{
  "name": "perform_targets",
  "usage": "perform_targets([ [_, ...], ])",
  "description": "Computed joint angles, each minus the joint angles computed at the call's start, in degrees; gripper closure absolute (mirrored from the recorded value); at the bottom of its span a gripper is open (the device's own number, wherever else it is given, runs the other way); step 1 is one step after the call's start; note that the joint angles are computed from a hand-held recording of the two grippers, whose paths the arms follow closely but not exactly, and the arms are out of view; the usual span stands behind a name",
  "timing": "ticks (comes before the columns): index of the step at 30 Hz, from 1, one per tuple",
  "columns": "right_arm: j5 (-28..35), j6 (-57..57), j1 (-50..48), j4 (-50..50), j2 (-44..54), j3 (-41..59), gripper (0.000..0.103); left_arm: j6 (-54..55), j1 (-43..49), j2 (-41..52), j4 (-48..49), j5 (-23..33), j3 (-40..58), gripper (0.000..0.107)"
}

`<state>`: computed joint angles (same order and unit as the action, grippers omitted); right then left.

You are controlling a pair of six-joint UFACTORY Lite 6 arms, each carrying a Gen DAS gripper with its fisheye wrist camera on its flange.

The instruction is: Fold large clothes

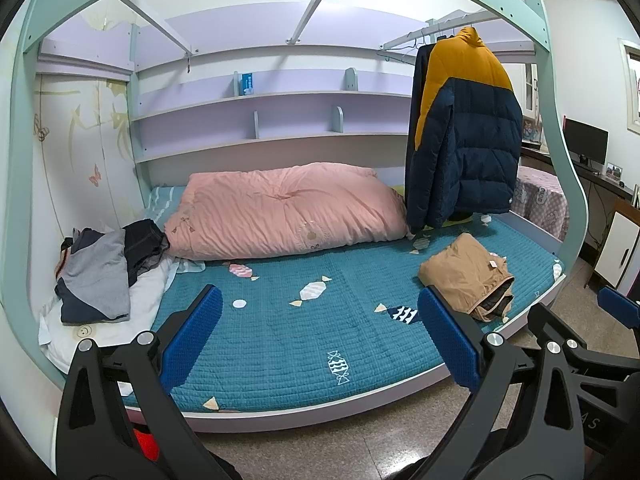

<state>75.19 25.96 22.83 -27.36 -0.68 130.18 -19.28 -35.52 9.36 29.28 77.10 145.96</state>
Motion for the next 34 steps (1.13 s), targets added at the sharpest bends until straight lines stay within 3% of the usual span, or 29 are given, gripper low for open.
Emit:
perform_targets([
  [12,-0.5,0.3,0.1,-0.2,-0.5,-1.0,0.007,0.5,3.1,-3.0,-2.1,-4.2,-6.2,0.009],
  [34,-0.6,-0.3,-0.6,0.0,0.1,-0.4,0.007,1.7,4.4,-2.7,-3.5,-3.1,-4.6,0.009],
])
